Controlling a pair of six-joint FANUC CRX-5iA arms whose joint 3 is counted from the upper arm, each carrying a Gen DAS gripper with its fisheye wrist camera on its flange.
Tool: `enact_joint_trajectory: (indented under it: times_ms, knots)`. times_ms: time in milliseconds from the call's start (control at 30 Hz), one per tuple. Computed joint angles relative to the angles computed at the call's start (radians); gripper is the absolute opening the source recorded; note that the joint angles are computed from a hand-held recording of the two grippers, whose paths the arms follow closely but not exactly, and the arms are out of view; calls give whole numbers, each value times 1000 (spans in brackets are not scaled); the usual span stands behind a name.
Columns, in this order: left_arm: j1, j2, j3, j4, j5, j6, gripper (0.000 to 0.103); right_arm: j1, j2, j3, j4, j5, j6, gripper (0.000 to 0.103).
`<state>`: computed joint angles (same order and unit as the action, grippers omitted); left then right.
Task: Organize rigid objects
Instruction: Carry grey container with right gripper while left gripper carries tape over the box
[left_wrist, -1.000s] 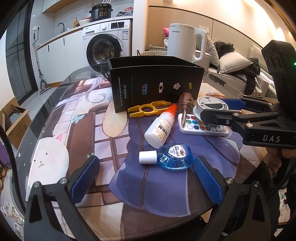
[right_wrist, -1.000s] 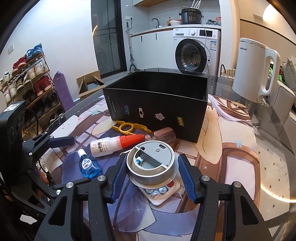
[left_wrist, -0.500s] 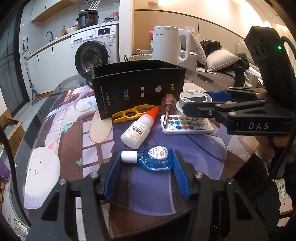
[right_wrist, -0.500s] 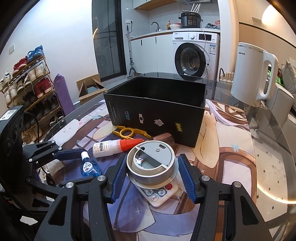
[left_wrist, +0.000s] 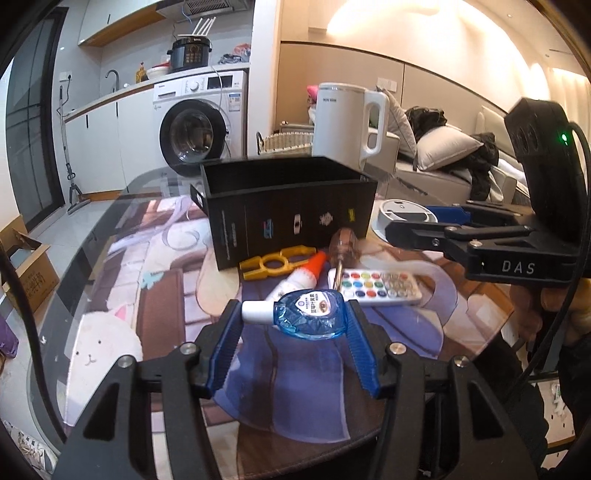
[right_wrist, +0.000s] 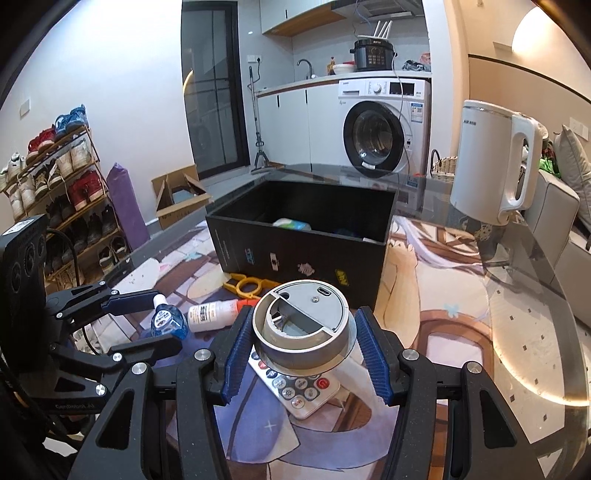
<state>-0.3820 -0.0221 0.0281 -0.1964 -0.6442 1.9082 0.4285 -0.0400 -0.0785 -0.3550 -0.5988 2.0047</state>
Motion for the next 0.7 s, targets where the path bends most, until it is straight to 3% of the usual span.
enact_joint_trajectory:
  times_ms: [333, 700]
  knots:
    - [11, 5, 36, -9, 25, 20, 55, -43, -26, 17, -101, -2, 80, 56]
    - [10, 55, 139, -96, 3, 93, 55, -75, -33, 46, -209, 18, 161, 56]
